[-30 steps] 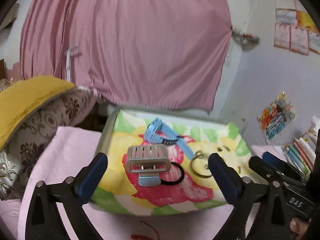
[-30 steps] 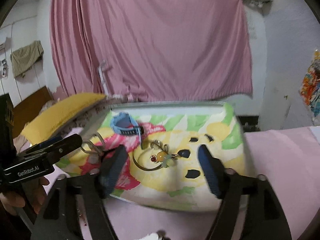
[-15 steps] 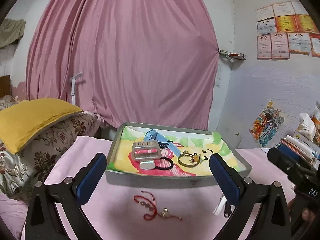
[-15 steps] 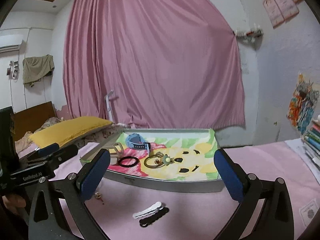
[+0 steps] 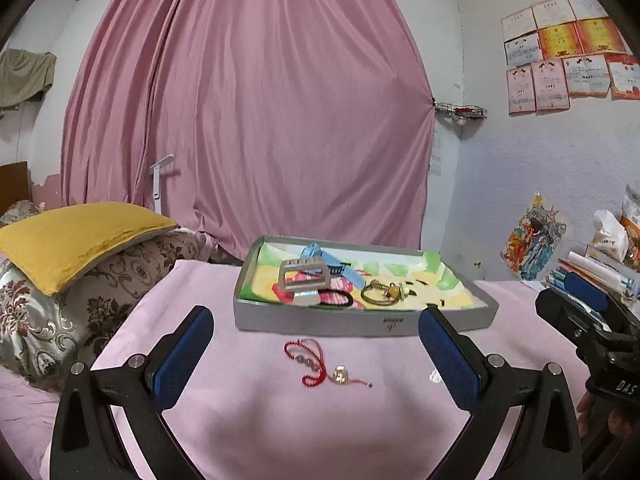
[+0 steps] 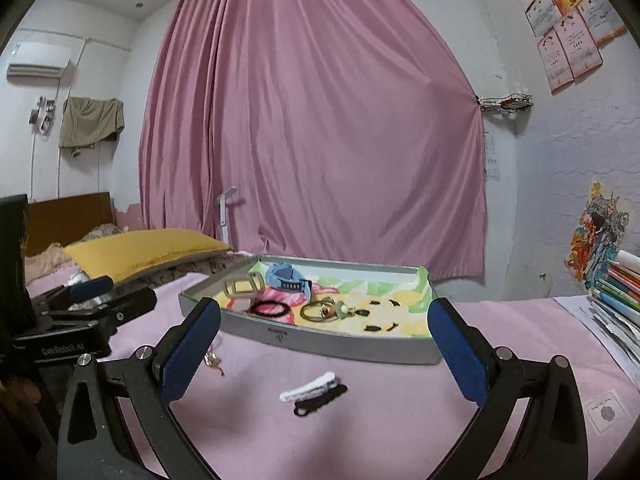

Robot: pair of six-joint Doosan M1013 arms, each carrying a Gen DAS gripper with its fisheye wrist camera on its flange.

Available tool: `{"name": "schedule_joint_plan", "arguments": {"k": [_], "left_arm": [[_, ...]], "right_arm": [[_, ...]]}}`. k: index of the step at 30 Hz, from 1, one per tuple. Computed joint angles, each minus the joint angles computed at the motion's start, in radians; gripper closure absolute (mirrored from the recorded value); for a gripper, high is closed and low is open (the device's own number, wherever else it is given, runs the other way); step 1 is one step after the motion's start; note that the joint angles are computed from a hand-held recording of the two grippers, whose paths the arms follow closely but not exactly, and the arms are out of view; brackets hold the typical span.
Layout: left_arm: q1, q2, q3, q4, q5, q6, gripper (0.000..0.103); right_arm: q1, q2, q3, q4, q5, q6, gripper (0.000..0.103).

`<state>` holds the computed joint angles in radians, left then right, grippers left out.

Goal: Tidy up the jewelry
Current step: 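Grasp the red string bracelet with the left tool while the right tool grasps the black hair clip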

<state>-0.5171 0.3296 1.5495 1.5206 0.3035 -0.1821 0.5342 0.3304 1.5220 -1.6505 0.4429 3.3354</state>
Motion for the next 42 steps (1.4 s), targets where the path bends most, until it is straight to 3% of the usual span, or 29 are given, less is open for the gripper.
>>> {"name": "schedule_joint_plan", "arguments": {"k": [7,15,17,21,24,26,28,30,35,42], "left_arm": [[0.003,0.0,0.007,-0.127,-0.003,0.135,0.0],[0.026,0.026,-0.05,-0.687,0.017,0.681,0.0],[0.038,0.038,-0.074,-0.874,0.037,0.848,0.0],[0.051,0.058,-0.113,-1.113,0.083,1.071,0.001],[0.062,0.078,-0.15,-1.274,0.13,1.227,0.008],[0.069,0.096,-0.183,-1.363,0.18,1.308,0.013],[0.077,0.113,-0.211,-1.438,0.221,1.37,0.02],[0.085,0.127,-0.233,-1.489,0.254,1.408,0.025],[0.101,0.164,-0.292,-1.566,0.321,1.453,0.036],[0.116,0.187,-0.329,-1.65,0.346,1.489,0.051]], "right_arm": [[-0.008,-0.001,0.006,0.137,-0.013,-0.135,0.001],[-0.016,0.014,-0.021,0.373,-0.021,-0.369,0.001],[-0.021,0.019,-0.035,0.482,-0.022,-0.466,0.001],[-0.03,0.034,-0.073,0.714,-0.003,-0.667,0.002],[-0.042,0.054,-0.115,0.946,0.037,-0.878,0.003],[-0.05,0.067,-0.139,1.074,0.067,-0.993,0.01],[-0.056,0.084,-0.168,1.18,0.109,-1.09,0.024],[-0.062,0.095,-0.186,1.252,0.135,-1.152,0.03],[-0.075,0.121,-0.227,1.383,0.186,-1.252,0.037],[-0.083,0.153,-0.275,1.484,0.238,-1.338,0.053]]}}
